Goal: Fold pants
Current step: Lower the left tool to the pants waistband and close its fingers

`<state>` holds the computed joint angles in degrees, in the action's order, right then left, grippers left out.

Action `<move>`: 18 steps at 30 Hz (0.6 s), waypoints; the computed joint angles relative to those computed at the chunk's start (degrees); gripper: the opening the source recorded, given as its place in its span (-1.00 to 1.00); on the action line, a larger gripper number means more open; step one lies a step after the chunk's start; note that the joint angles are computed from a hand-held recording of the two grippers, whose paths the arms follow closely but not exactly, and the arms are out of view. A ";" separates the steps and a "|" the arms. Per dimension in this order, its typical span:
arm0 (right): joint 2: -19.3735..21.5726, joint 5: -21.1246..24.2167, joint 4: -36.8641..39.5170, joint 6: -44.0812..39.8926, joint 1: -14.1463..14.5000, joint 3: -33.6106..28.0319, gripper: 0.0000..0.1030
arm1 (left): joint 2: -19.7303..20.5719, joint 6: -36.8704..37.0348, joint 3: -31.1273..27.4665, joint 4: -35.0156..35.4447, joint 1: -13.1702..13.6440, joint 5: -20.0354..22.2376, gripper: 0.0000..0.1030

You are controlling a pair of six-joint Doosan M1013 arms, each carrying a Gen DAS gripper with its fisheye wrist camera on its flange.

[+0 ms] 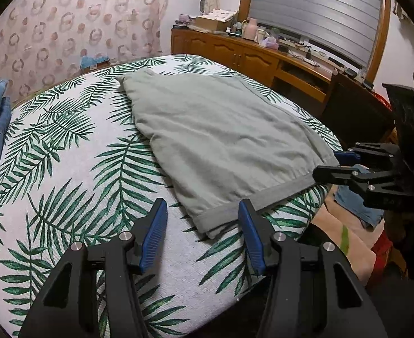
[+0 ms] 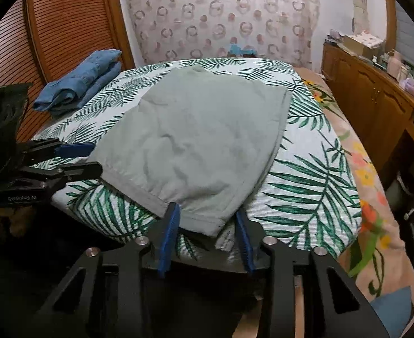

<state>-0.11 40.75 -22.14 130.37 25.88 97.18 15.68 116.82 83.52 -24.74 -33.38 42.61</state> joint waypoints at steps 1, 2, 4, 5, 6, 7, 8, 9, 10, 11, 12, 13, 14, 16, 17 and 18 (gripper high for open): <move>-0.03 -0.20 -0.04 0.08 0.00 0.10 -0.31 | -0.02 -0.02 -0.02 0.17 0.00 0.11 0.05; -0.06 -0.41 0.15 -0.05 -0.05 0.18 -0.36 | 0.04 -0.10 -0.13 0.31 -0.03 0.25 0.05; -0.06 -0.88 1.17 -0.68 -0.19 0.23 -0.44 | 0.00 -0.33 -0.17 0.64 -0.15 0.41 0.05; -0.05 -1.07 1.68 -1.12 -0.25 0.23 -0.48 | -0.02 -0.40 -0.18 0.83 -0.21 0.45 0.05; -0.06 -1.21 2.02 -1.39 -0.31 0.24 -0.50 | -0.06 -0.32 -0.15 0.77 -0.24 0.54 0.05; -0.01 -1.28 1.95 -1.15 -0.25 0.23 -0.52 | -0.09 0.04 -0.10 0.47 -0.26 0.70 0.05; -0.01 -1.34 1.90 -0.95 -0.19 0.26 -0.54 | -0.15 0.66 -0.04 0.13 -0.32 0.89 0.05; 0.02 -1.45 1.88 -0.80 -0.15 0.27 -0.55 | -0.21 1.31 0.04 -0.21 -0.40 1.05 0.05; 0.05 -1.54 1.88 -0.64 -0.12 0.26 -0.57 | -0.23 1.76 0.06 -0.35 -0.45 1.16 0.03; 0.06 -1.65 1.94 -0.57 -0.12 0.29 -0.59 | -0.30 2.11 0.16 -0.34 -0.57 1.13 -0.06; 0.07 -1.73 1.99 -0.52 -0.09 0.27 -0.60 | -0.33 1.99 0.19 0.11 -0.71 1.02 -0.09; 0.11 -1.76 1.98 -0.46 -0.07 0.25 -0.61 | -0.37 1.69 0.21 0.81 -0.87 0.87 -0.13; 0.14 -1.79 1.91 -0.35 -0.04 0.24 -0.61 | -0.41 1.66 0.24 1.01 -0.92 0.79 -0.20; 0.09 -2.19 2.29 -0.43 -0.09 0.36 -0.64 | -0.44 1.62 0.31 1.06 -0.90 0.65 -0.32; 0.03 -2.50 2.61 -0.64 -0.15 0.48 -0.66 | -0.48 1.73 0.36 0.85 -0.86 0.60 -0.40; -0.03 -2.88 3.05 -0.82 -0.25 0.59 -0.68 | -0.50 1.47 0.39 1.12 -0.86 0.42 -0.44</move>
<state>-0.14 37.87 -19.09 129.55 25.63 97.77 15.18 118.29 83.91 -23.62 -34.24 43.02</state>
